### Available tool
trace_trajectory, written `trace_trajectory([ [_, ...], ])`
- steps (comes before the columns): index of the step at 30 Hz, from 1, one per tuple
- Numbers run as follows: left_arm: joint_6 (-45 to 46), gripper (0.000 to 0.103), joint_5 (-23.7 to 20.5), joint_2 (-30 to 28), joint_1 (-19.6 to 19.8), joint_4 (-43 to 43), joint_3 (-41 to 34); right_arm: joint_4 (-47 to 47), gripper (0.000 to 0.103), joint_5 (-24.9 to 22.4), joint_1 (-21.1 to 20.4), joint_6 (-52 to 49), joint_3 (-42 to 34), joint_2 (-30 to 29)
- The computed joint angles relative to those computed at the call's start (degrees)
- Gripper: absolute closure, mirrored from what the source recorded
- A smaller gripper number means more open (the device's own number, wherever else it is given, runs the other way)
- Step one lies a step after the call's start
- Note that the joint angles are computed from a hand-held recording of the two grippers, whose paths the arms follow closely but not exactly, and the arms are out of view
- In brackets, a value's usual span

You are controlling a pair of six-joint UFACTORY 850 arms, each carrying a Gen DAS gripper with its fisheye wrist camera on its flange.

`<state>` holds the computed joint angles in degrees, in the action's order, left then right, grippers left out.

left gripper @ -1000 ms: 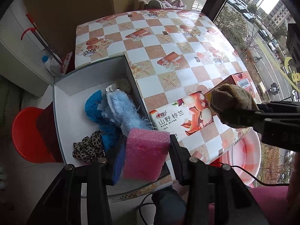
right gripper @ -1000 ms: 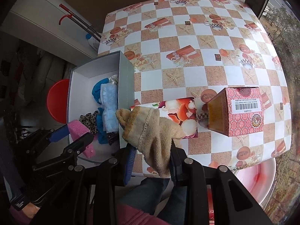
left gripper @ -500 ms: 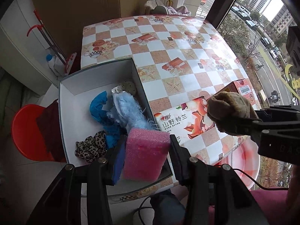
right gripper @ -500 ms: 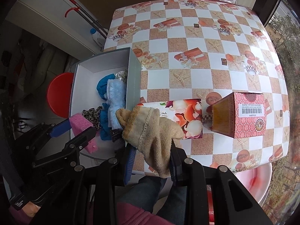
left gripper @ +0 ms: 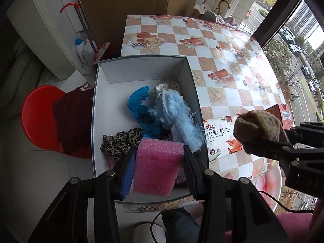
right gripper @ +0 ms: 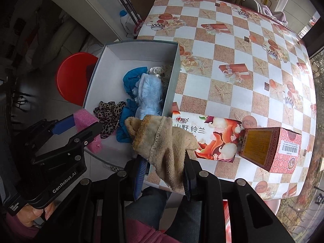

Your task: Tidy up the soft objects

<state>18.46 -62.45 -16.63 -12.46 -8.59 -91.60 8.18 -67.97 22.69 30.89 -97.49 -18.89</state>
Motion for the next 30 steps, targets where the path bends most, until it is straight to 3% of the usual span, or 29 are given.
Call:
trace_trajectory([
  [14,-2.2,0.055,-0.1,-0.7,1.1,1.1,0.4,0.0,0.070,-1.9,1.3,-2.8,-6.6,-5.2],
  [30,-5.7,0.055,-0.1,-6.4,1.2,3.6,-5.8,-1.5,0.070,-3.3,0.7,-5.4,-17.3,-13.0],
])
